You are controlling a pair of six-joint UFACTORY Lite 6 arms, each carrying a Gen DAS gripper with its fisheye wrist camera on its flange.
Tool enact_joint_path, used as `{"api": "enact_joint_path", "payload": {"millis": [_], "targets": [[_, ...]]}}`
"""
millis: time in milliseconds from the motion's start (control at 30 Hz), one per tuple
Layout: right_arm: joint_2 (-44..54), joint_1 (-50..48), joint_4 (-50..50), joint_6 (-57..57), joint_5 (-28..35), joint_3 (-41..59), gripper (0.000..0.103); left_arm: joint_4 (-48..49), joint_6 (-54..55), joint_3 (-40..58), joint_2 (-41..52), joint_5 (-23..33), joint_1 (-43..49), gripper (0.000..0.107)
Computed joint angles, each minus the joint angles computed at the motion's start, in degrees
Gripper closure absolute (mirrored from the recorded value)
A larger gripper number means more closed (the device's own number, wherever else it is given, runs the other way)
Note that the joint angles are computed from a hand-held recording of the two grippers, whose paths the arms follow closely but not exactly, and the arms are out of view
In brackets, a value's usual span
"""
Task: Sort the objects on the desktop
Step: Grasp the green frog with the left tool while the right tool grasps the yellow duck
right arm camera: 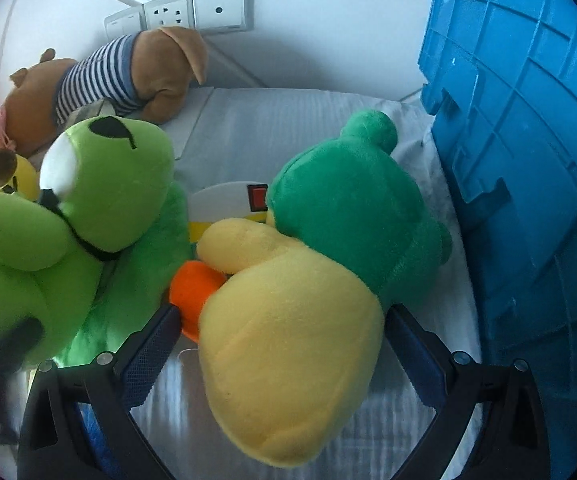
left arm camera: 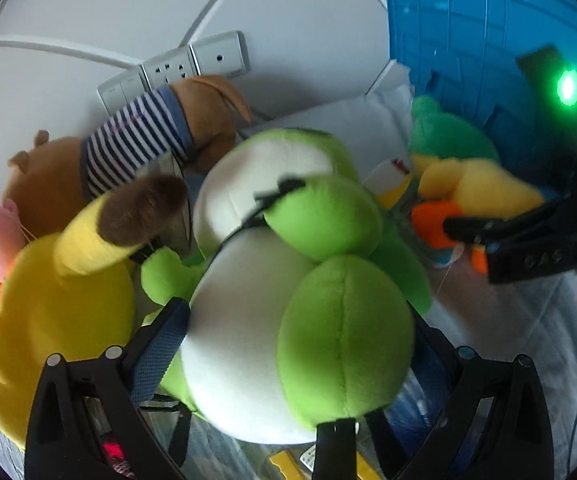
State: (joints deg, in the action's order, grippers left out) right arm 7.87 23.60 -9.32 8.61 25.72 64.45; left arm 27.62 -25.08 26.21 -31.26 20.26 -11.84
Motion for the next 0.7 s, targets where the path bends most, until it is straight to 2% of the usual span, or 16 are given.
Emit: {"api": "enact_joint_path", "payload": {"millis": [67,167,233,300,400,500,533,600,633,700], "targets": [[0.66,0.33,-2.36,1.95,0.01,0.28,0.0,6.39,-6.48,-0.83,0.53,-0.33,-0.89,0.006],[1.51,0.33,-3.43,3.81,-0.04,0.91,0.0,7.59,-7.8,-0.85,1.46,-1.21,-0.04,0.006],[1.8,0.18,-3.48,4.7,0.09,1.25,0.0,4.77,-5.09,-0.86,2.02,-2.83,1.79,0.006],[2.51,-0.22,-1.94,3.72,-0.11,1.32,0.0,-2.42,2.03,-0.75,2.66,-4.37,4.37,0.006],[4.93,-2.91,10.34,-6.72,0.15,1.98,0.0,-12.18,11.89,-0.88,3.17,-5.93,6.96,0.013],[8.09,-3.75,12.0,-7.8,2.16,2.31,0.0,-15.42,15.38,-0.95,2.46,-5.31,7.59,0.022],[9.1,-3.78,11.43,-7.03,2.6,2.25,0.014,-15.54,15.62,-1.12,1.86,-4.9,7.54,0.023],[4.8,-2.58,5.78,-1.22,-2.84,-3.18,0.041,-14.68,14.87,-1.8,0.25,-4.06,7.27,0.027],[3.13,-2.5,5.5,-0.64,-4.79,-5.03,0.047,-13.98,14.02,-2.03,-0.44,-3.77,7.1,0.028],[1.03,-3.0,8.57,-4.39,-7.25,-7.05,0.053,-12.91,12.65,-2.4,-1.81,-3.23,6.86,0.032]]}}
